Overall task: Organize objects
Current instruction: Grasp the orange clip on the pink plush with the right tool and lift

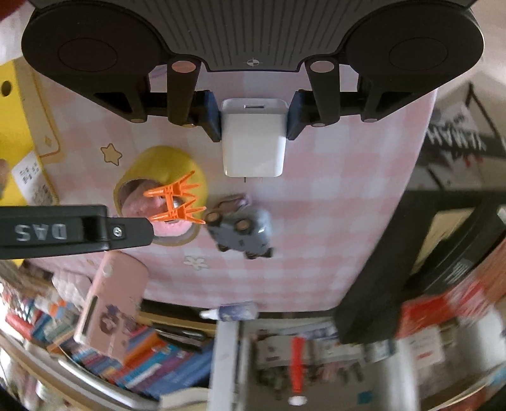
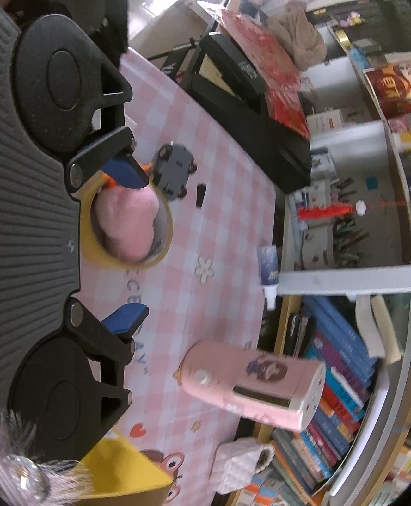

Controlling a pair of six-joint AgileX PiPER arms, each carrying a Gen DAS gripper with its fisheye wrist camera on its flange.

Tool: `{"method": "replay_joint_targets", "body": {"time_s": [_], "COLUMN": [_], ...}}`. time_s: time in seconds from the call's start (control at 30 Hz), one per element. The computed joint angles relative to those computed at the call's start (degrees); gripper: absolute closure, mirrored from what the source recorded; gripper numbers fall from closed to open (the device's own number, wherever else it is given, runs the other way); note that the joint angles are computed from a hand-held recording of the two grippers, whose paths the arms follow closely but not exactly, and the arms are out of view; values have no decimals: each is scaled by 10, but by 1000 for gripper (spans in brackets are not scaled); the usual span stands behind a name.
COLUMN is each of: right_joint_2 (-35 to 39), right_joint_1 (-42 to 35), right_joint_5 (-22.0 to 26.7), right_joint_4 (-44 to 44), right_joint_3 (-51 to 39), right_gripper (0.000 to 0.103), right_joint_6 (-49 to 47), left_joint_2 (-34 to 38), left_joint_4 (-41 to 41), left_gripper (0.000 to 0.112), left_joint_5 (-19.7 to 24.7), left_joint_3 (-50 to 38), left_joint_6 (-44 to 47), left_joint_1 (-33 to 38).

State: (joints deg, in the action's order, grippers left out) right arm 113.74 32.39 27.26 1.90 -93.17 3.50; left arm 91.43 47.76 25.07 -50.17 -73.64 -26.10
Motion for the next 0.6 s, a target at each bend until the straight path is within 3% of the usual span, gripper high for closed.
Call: {"method": "replay_joint_targets", "body": {"time_s": [0.33, 0.43, 0.5, 0.53, 0.57, 0.6], "right_joint_2": [17, 33, 31, 29, 27, 24], "right_joint_1": [29, 44, 53, 50, 44, 37], "right_joint_5": [-9, -8, -29, -37, -35, -37], "right_joint_4": [72, 22, -36, -31, -4, 39], "right_joint_3": [-18, -26, -14, -10, -10, -8], "right_gripper": [30, 46, 65, 67, 76, 99], "right_joint_6": [-114, -97, -68, -77, -100, -136], "left_joint_2": [-82, -94, -103, -107, -110, -113], "left_joint_4": [-3, 0, 3, 4, 4, 6], "left_gripper": [71, 71, 71, 71, 71, 71], "left_joint_5": [47, 60, 67, 69, 72, 75], "left_joint_3": [52, 56, 60, 61, 62, 62], "left_joint_6": [-76, -85, -95, -97, -100, -103], "left_joint_1": [-18, -23, -27, -29, -32, -34]}}
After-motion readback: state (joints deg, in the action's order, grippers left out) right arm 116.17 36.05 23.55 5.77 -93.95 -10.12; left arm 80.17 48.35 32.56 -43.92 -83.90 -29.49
